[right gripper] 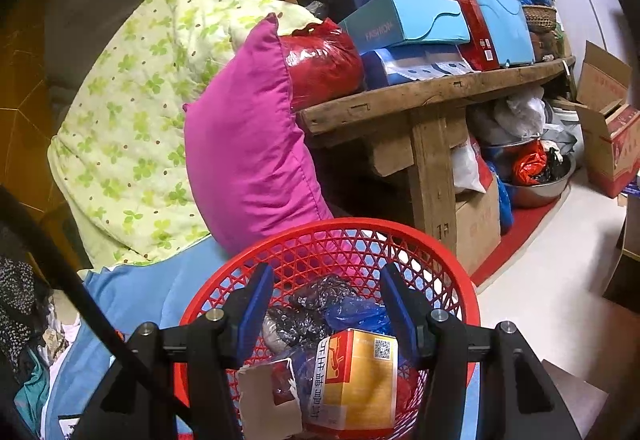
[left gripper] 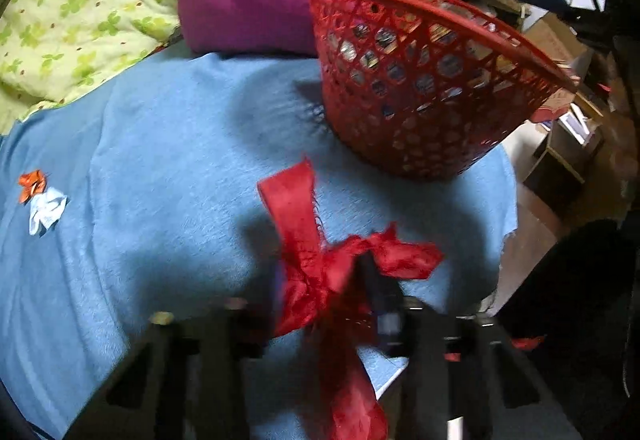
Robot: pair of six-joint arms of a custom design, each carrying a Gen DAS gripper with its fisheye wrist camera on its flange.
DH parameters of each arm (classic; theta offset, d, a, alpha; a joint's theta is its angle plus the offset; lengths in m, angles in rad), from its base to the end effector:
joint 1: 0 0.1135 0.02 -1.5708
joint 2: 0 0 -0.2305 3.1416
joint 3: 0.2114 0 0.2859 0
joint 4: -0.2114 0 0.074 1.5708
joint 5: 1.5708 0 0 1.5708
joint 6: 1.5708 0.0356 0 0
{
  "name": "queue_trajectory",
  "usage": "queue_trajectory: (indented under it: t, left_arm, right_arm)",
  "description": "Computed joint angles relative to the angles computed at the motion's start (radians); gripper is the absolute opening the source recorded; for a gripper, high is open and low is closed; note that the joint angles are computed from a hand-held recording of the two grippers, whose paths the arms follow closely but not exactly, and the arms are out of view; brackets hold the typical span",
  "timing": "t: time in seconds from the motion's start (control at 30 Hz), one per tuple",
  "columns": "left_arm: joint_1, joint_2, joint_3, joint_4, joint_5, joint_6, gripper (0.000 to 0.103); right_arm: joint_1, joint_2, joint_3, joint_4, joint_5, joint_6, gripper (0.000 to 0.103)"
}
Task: Collect trash
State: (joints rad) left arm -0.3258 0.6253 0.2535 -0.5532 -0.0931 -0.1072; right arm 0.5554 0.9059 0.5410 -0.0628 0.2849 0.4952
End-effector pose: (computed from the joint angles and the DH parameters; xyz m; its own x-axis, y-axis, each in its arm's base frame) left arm 0.1727 -0.0549 0.1154 -0.7807 0.1513 -0.6063 0.1832 0.9830 0.0094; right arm 0.2251 0.1279 0.2063 -0.4473 0.2592 -0.8560 -0.0866 0.9401 0.3298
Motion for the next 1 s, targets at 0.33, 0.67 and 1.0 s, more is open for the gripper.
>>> queue_trajectory:
  t: [0.33,0.67,1.0]
  left_arm:
    - [0.190,-0.151,0.048,-0.110,0.100,0.080,0.007]
    - [0.171,-0.062,0.397,-0.122,0.093,0.111,0.007]
    - [-0.058,0.368,0.744,0.063,-0.128,0.030,0.061]
  right_arm:
    - [-0.028,-0.026,-0.022,0.022,-0.002,-0.007,0.059]
    - [-0.035,-0.076,-0.056,0.058,0.034,0.008,0.059]
    - [-0.109,-0.181,-0.109,0.043,0.074,0.086,0.059]
